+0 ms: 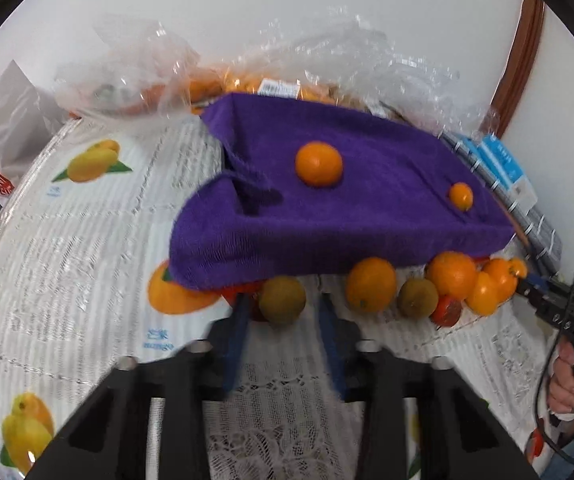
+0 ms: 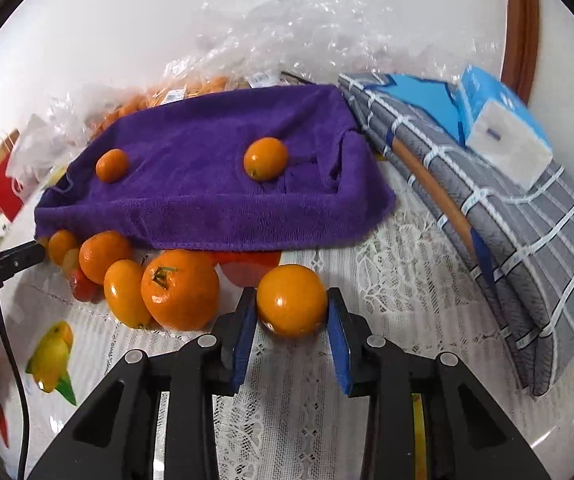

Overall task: Organize fruits
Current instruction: 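Grasp an orange with the right gripper while the left gripper grasps a small yellow-green fruit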

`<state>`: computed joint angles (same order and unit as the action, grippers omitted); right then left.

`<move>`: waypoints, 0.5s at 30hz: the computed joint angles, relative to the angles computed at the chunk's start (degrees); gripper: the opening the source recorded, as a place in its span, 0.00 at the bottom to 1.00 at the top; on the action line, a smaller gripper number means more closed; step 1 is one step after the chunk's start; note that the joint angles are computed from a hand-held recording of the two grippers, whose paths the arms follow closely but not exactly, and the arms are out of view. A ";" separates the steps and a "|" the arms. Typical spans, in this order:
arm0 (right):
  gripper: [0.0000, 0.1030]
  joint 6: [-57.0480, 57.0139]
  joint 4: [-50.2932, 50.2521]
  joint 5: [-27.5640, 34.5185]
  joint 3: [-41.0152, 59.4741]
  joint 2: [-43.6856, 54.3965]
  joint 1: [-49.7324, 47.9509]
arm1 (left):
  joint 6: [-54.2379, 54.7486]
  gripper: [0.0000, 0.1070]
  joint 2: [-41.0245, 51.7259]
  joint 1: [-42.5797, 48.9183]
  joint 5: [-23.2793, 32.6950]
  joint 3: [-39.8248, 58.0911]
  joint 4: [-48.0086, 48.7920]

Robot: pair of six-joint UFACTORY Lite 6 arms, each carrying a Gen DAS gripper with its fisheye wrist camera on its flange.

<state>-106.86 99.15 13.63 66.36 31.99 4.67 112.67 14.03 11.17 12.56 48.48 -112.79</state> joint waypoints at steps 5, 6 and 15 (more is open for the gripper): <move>0.33 -2.65 2.55 1.67 -0.92 -0.34 -0.98 | -0.59 0.24 -2.05 5.71 12.18 -3.97 0.94; 0.33 -3.69 3.60 2.24 -1.27 -0.58 -1.23 | -0.34 0.24 -2.52 6.49 13.66 -4.79 0.54; 0.33 -21.18 18.50 6.92 -8.16 -6.10 -1.62 | 7.75 0.24 -6.01 4.56 14.60 -8.23 -7.23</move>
